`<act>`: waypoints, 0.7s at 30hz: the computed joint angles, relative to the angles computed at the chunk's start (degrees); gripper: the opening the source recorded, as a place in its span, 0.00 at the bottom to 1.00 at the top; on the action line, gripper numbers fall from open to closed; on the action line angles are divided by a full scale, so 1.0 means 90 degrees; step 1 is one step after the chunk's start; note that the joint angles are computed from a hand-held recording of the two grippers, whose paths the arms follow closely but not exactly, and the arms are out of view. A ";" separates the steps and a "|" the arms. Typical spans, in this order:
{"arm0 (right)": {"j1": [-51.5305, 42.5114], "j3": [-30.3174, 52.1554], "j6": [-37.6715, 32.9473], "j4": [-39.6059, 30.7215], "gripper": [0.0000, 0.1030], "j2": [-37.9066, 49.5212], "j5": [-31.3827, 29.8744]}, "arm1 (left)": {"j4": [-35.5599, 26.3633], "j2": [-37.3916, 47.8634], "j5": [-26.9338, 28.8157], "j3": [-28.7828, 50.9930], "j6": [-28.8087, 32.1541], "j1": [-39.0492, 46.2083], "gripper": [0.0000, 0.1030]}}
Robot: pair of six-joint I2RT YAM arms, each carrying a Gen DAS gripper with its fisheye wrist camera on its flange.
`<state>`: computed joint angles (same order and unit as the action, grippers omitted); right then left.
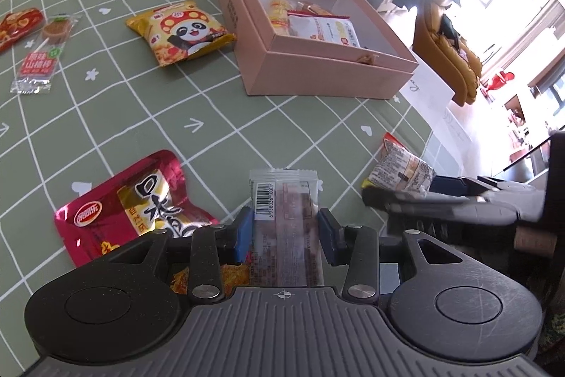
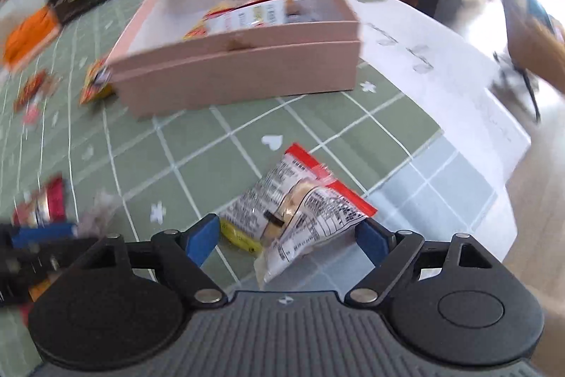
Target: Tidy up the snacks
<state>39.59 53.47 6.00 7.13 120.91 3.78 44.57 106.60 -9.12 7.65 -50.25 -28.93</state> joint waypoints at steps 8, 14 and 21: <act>-0.0523 -0.1012 -0.1401 0.0832 0.83 -0.0446 -0.0744 | 0.0032 0.0017 0.0039 -0.0013 -0.0116 0.0003 0.43; -0.1047 -0.0705 -0.1292 0.0018 0.83 -0.0527 -0.0965 | -0.0114 -0.0031 0.0008 0.0067 -0.0108 -0.0092 0.43; -0.0677 -0.0404 -0.0076 0.0031 0.83 -0.0351 -0.1051 | -0.0049 -0.0087 -0.0064 -0.0038 -0.0168 -0.0098 0.43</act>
<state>33.50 49.84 5.32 7.40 117.75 -5.69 44.13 105.82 -9.69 7.31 -51.76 -29.81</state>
